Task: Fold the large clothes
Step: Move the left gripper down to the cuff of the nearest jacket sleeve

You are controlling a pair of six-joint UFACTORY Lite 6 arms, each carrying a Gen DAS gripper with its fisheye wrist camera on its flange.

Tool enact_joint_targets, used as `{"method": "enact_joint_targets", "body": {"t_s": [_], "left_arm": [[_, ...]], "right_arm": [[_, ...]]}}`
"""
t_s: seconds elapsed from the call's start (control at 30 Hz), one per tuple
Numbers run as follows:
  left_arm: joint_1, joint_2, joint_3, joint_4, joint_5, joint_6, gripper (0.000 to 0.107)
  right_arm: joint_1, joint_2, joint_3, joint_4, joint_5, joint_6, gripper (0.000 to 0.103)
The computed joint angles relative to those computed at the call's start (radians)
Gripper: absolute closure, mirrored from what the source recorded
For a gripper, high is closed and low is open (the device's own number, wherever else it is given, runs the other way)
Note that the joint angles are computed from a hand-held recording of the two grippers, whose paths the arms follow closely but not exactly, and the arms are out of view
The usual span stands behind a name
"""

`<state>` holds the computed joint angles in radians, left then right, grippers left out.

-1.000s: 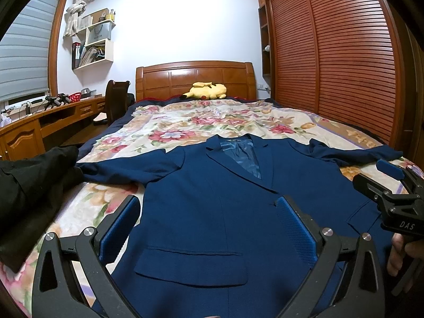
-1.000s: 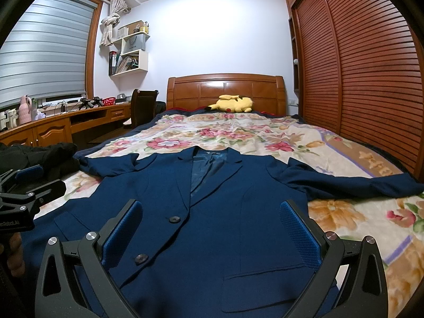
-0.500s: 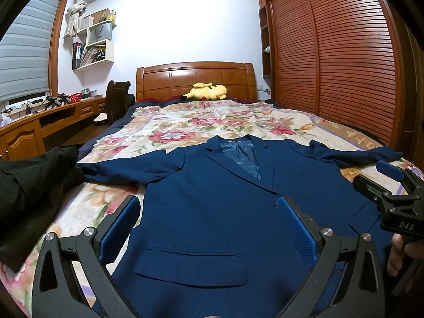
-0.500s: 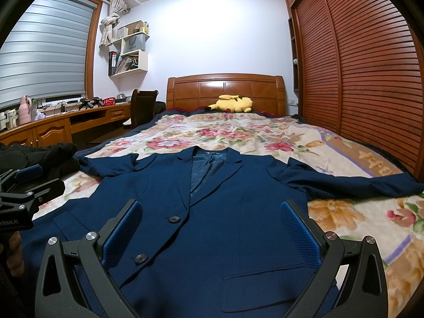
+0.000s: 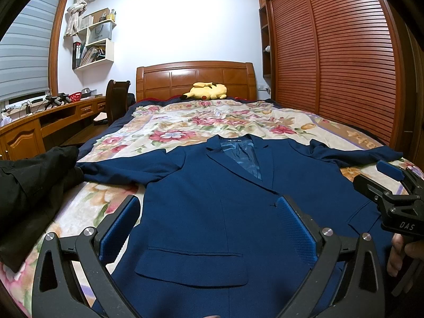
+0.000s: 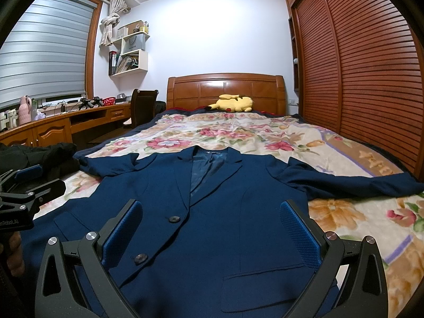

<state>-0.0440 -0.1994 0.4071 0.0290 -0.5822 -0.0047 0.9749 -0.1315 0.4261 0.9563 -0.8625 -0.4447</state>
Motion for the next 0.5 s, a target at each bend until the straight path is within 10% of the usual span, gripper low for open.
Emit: {"method": "enact_joint_targets", "body": {"t_s": [0.5], "left_arm": [[0.041,-0.024,-0.032,-0.011,0.063,0.040,0.004]], "right_arm": [[-0.037,0.032,0.061,-0.103,0.112,-0.017,0.000]]}}
